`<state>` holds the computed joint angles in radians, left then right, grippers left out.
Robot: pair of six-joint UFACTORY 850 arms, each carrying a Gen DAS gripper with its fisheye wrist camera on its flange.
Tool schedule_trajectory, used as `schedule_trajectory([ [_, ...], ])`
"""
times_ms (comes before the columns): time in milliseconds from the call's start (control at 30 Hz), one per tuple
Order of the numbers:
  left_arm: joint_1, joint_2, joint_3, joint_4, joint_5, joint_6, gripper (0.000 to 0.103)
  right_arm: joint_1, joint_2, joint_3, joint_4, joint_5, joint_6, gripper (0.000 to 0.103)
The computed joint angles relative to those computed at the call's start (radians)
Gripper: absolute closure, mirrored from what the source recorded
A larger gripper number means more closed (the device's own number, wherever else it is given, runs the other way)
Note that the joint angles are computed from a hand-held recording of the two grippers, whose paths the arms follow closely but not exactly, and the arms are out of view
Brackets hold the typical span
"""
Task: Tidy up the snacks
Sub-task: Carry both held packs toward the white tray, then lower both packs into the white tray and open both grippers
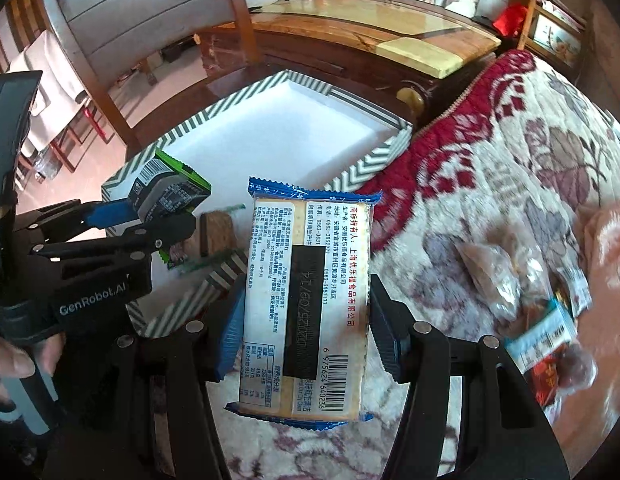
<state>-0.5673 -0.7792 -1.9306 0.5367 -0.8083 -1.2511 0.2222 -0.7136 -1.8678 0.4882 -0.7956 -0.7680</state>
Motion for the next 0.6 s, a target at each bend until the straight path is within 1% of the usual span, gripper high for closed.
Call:
schedule_trajectory([
  [167, 0.021, 0.029, 0.053, 0.009, 0.004, -0.041, 0.048, 0.028, -0.049, -0.084, -0.004, -0.043, 0.009, 0.047],
  [333, 0.037, 0.036, 0.076, 0.005, 0.0, -0.06, 0.048, 0.057, -0.131, -0.215, -0.022, -0.103, 0.04, 0.047],
  [600, 0.059, 0.038, 0.1, -0.02, -0.004, -0.059, 0.048, 0.101, -0.328, -0.518, -0.089, -0.247, 0.138, 0.047],
])
